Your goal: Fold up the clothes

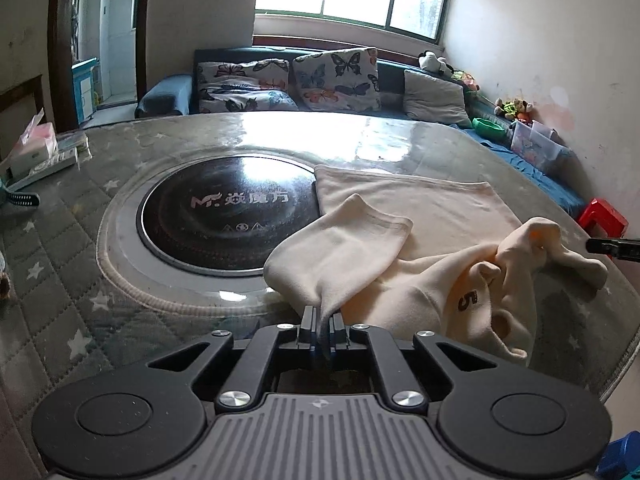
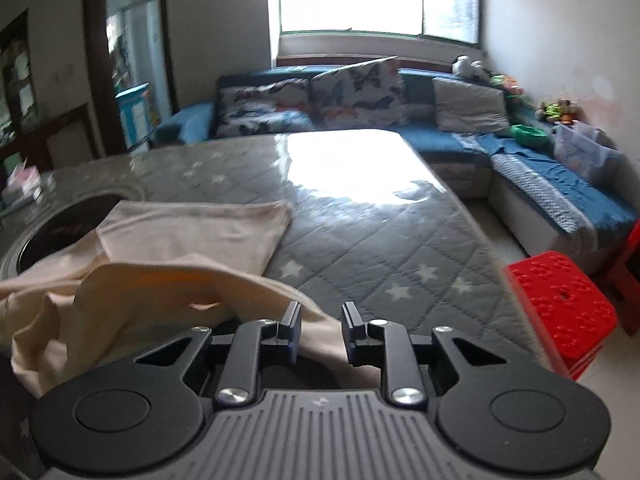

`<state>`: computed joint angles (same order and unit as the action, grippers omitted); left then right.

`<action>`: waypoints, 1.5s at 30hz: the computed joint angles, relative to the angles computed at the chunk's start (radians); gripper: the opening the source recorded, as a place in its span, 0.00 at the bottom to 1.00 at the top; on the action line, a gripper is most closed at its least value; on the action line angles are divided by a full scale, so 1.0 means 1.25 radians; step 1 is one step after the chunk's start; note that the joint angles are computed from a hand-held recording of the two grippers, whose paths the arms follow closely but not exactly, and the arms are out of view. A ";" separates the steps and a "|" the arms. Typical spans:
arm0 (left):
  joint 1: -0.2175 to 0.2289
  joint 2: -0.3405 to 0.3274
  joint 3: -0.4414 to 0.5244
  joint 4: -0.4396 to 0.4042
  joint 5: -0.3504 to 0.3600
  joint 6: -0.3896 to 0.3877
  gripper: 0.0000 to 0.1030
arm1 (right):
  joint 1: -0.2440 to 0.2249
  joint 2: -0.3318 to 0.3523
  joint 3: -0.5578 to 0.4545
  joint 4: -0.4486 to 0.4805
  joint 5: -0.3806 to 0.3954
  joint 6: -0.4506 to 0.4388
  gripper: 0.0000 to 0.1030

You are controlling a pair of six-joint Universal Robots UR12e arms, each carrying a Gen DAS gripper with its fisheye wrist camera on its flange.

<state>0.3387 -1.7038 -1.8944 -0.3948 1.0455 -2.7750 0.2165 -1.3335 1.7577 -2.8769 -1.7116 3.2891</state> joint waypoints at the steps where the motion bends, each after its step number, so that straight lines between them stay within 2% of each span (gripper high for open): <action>1: -0.001 -0.001 -0.001 0.002 0.001 0.004 0.07 | 0.001 0.005 -0.006 0.002 0.007 -0.015 0.27; 2: -0.003 -0.001 0.000 0.002 0.004 0.004 0.07 | 0.003 0.010 -0.011 0.005 0.014 -0.031 0.36; 3: -0.004 -0.002 0.000 0.001 0.005 0.007 0.07 | 0.004 0.015 -0.017 0.008 0.021 -0.046 0.39; 6: -0.006 -0.001 0.002 0.000 0.013 0.011 0.07 | 0.008 0.032 -0.040 0.023 0.044 -0.107 0.39; 8: -0.007 -0.001 0.002 0.001 0.021 0.012 0.13 | 0.014 0.045 -0.056 0.032 0.044 -0.150 0.39; 12: -0.005 0.002 0.003 -0.002 0.028 0.016 0.16 | 0.024 0.067 -0.078 0.029 0.038 -0.227 0.40; 13: -0.005 0.002 0.003 0.002 0.029 0.014 0.20 | 0.026 0.071 -0.082 0.028 0.039 -0.241 0.40; 14: -0.005 0.003 0.003 0.006 0.031 0.013 0.27 | 0.027 0.075 -0.087 0.030 0.042 -0.256 0.38; 15: -0.005 0.003 0.003 0.011 0.032 0.012 0.28 | 0.027 0.077 -0.091 0.038 0.050 -0.268 0.37; 17: -0.005 0.004 0.003 0.019 0.035 0.009 0.29 | 0.027 0.079 -0.098 0.054 0.060 -0.286 0.14; 20: -0.008 -0.002 0.013 0.025 0.030 0.004 0.33 | 0.031 0.077 -0.096 0.053 0.057 -0.298 0.07; 28: -0.033 -0.033 0.045 0.050 0.017 0.018 0.34 | 0.048 0.050 -0.063 -0.038 -0.040 -0.343 0.06; 34: -0.049 -0.057 0.072 0.019 0.010 0.035 0.34 | 0.056 0.037 -0.039 -0.142 -0.162 -0.381 0.06; 37: -0.056 -0.065 0.082 -0.008 0.005 0.057 0.34 | 0.059 0.034 -0.030 -0.168 -0.212 -0.390 0.06; 42: -0.068 -0.075 0.087 -0.044 0.004 0.091 0.34 | 0.055 0.025 -0.013 -0.107 -0.235 -0.346 0.06; 45: -0.076 -0.079 0.085 -0.052 0.017 0.111 0.40 | 0.053 0.018 -0.004 -0.044 -0.235 -0.316 0.07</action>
<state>0.2435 -1.8029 -1.7885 -0.4594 1.0669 -2.6364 0.2825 -1.3108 1.7531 -2.9313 -2.0055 2.8942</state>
